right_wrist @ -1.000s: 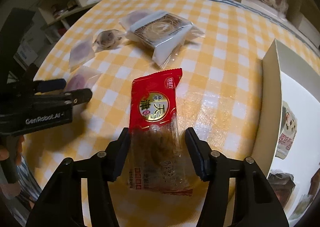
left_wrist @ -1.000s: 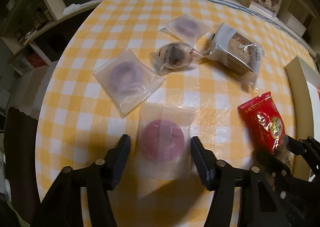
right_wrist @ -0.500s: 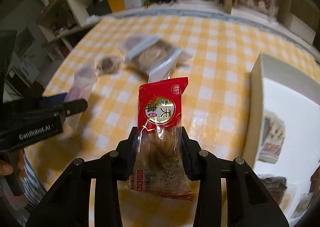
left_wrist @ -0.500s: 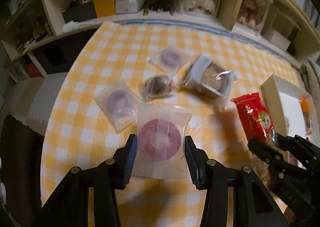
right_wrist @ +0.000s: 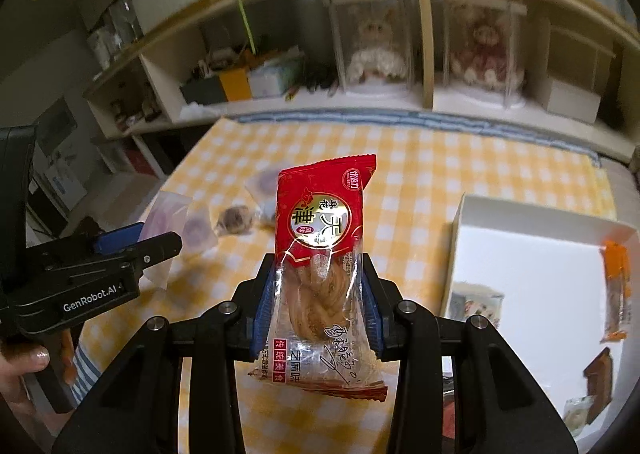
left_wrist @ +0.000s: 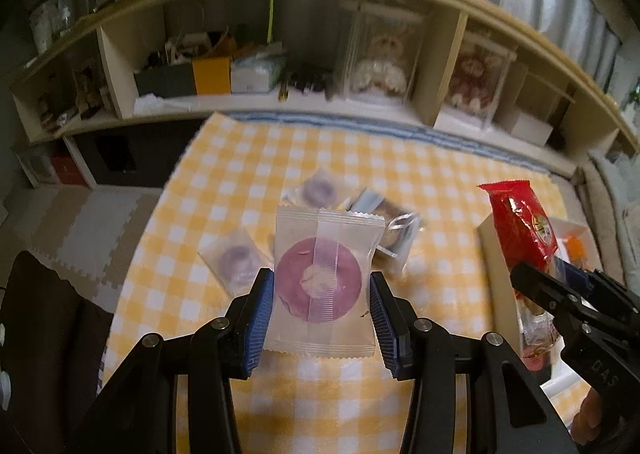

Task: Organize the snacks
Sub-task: 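Lift both held snacks and carry them over the white tray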

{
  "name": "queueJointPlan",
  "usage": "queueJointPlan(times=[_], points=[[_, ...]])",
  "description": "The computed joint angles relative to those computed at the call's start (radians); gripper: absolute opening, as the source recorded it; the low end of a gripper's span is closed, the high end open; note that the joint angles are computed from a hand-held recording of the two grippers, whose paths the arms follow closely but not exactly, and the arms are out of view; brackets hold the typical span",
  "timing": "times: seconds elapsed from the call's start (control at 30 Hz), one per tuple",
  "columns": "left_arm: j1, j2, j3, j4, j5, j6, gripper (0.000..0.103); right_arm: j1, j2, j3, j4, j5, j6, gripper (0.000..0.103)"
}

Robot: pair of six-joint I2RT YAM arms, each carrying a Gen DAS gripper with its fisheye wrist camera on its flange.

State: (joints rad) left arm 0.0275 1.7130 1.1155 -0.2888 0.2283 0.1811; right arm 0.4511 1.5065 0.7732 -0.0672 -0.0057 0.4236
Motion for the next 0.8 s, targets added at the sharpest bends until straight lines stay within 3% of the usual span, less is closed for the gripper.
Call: queueJointPlan(times=[0.27,0.5,0.8], points=[[-0.020,-0.209,-0.128,-0.005,0.026,-0.006,0.046,-0.015,-0.138,-0.022,-0.094,0.056,-0.006,0.039],[-0.088,-0.306,-0.145,-0.056,0.017,-0.035,0.046,-0.106,-0.274,-0.052,-0.174,0.028,-0.070,0.039],[-0.279,-0.298,-0.122,-0.052,-0.038,-0.143,0.046,-0.395,-0.478,-0.112,-0.308,-0.096,-0.207,0.039]])
